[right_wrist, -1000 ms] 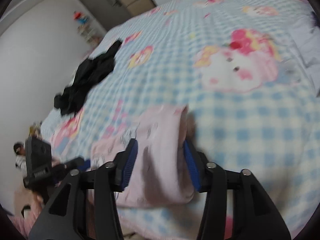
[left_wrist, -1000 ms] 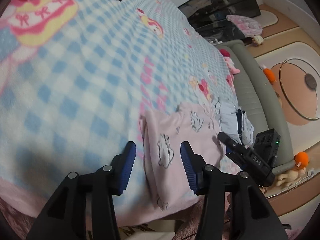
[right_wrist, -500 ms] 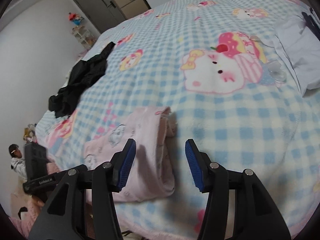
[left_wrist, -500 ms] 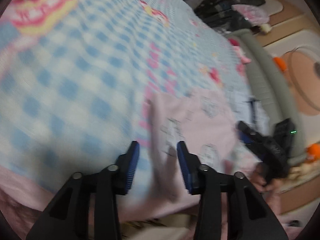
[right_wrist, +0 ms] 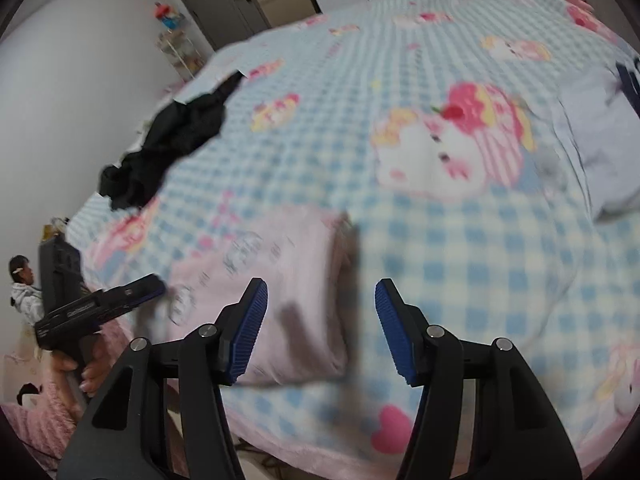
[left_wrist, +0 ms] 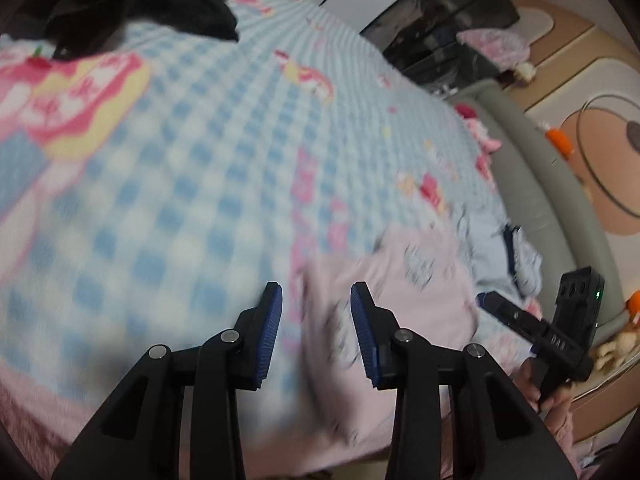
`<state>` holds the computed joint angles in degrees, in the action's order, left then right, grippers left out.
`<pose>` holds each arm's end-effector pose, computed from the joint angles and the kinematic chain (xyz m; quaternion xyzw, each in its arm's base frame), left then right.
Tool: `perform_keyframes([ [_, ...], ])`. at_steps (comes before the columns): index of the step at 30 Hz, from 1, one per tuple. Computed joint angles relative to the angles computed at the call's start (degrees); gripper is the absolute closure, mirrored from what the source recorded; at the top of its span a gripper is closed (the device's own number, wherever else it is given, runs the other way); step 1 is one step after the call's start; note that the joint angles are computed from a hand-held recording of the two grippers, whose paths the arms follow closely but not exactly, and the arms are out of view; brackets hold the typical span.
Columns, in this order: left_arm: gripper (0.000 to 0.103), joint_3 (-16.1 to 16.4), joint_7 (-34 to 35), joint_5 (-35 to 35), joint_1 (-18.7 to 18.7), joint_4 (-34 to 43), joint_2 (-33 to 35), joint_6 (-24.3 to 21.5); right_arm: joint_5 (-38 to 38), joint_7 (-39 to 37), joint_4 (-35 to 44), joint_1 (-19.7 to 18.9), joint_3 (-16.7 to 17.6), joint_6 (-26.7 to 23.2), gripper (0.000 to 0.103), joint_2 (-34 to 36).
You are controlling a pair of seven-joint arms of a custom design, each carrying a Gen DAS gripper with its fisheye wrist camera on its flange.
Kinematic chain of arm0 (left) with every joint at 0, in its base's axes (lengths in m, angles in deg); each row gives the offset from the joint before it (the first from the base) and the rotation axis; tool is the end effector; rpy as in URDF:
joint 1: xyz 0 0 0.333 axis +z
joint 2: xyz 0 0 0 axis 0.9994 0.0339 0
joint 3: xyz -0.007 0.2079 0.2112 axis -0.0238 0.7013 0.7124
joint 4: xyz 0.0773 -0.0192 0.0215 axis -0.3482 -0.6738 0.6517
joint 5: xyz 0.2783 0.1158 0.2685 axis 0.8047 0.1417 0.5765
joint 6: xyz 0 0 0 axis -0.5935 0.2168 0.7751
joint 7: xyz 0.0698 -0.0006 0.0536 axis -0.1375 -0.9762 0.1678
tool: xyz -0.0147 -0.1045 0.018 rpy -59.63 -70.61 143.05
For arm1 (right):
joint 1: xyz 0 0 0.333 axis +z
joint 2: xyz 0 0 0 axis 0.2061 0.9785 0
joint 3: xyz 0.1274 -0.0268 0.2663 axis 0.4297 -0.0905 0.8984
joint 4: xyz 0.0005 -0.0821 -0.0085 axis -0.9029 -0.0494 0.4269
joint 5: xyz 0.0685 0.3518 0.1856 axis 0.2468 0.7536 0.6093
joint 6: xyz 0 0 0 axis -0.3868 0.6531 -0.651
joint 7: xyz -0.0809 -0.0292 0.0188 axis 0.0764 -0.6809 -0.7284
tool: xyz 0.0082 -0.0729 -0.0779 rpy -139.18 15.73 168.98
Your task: Fold clothes
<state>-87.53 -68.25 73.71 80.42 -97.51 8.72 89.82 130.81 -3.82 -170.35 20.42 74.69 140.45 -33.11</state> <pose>0.3591 -0.2067 0.4554 -0.8373 0.3524 -0.4076 0.0930 0.5493 0.0980 0.5102 -0.8512 0.3938 0.0440 0.3441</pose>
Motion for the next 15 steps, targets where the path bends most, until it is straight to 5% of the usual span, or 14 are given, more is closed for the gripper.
perform_keyframes([
  [6,0.073,2.4,5.4,-0.4,-2.4,5.9,6.1,-10.5,-5.0,2.6,2.4,1.7,2.3,2.5,0.045,4.1],
  [12,0.076,5.2,6.4,-2.6,-4.8,1.1,1.4,-8.6,-4.1,6.5,2.9,1.3,2.0,5.0,0.045,5.9],
  [15,0.076,6.1,6.7,-4.5,-6.0,-2.2,-1.9,-4.5,-0.7,9.4,5.9,-0.5,0.8,-0.8,0.045,7.3],
])
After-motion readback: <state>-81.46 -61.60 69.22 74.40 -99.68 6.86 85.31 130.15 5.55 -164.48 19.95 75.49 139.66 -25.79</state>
